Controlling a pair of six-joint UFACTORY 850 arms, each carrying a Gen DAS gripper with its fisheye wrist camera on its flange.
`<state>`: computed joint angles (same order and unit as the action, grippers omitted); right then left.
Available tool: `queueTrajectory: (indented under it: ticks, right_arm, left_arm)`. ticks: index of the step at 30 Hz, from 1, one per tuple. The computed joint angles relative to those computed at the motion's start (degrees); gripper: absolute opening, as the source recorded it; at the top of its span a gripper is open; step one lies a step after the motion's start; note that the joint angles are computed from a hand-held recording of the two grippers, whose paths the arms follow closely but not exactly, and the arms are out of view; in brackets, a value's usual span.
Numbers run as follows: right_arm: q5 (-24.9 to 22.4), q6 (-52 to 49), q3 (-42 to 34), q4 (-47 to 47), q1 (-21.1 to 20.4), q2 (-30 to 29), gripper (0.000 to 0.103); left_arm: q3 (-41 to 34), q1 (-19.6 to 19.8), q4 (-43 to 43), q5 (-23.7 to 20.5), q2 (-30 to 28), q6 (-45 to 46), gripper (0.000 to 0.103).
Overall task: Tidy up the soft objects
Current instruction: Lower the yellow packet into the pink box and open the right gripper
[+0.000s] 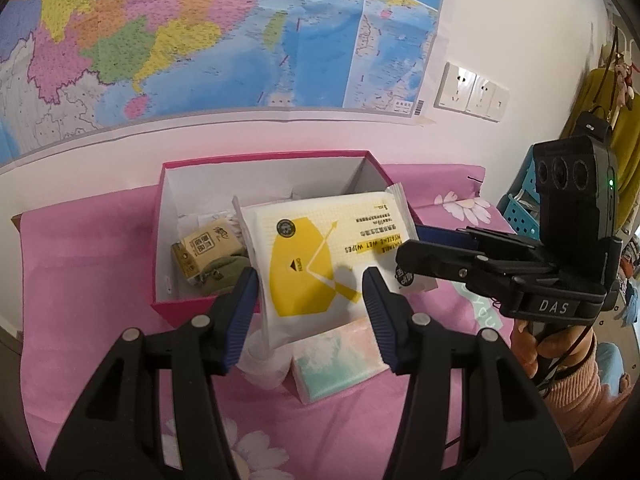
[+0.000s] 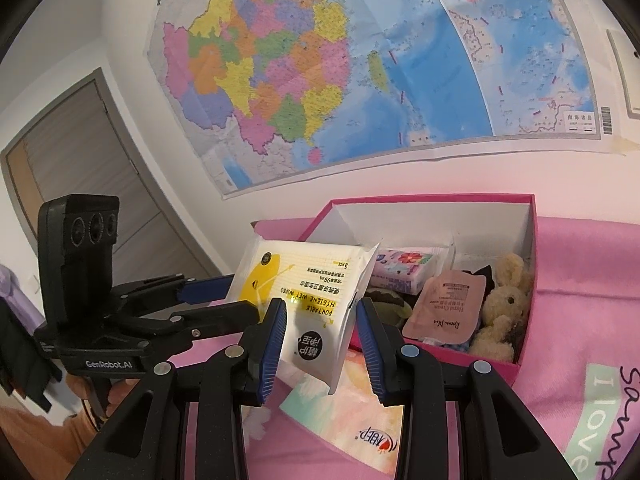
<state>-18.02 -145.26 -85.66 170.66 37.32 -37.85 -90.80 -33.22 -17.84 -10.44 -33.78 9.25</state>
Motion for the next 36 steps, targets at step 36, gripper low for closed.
queueTrajectory:
  ticks: [36]
  right_arm:
    - [5.9, 7.9, -10.9, -7.6, -1.5, -6.7, 0.037]
  left_arm:
    - [-9.8, 2.5, 2.7, -5.7, -6.3, -3.3, 0.055]
